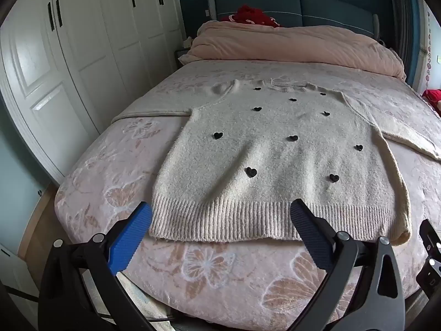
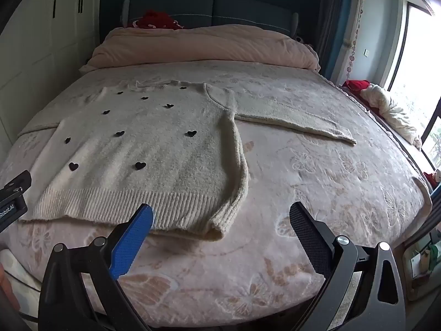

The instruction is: Fold small clothes

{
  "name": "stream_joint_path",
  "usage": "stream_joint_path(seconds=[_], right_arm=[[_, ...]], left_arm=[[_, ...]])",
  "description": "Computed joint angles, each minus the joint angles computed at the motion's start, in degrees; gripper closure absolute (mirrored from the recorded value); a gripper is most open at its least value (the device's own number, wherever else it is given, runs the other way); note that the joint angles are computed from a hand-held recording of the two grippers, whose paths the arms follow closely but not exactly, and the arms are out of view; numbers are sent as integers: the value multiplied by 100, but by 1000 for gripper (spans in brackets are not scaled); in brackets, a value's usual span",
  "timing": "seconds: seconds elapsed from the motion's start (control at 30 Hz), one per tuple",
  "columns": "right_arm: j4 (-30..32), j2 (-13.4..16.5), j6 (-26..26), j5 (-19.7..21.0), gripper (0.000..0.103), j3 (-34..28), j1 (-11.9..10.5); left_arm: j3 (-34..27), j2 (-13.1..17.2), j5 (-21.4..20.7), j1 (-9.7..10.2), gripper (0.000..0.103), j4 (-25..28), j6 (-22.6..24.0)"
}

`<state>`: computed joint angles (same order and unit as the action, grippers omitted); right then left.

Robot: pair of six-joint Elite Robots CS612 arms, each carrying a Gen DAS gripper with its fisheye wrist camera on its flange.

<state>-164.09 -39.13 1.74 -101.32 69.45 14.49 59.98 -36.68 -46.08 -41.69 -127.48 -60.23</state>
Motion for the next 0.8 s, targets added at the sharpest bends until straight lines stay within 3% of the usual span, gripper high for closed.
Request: stream_joint_path(seconds=[0.8], right_arm=[[51, -33, 172, 183, 5, 21, -38]], left_arm=[[-111, 77, 29, -68, 5, -217, 437]])
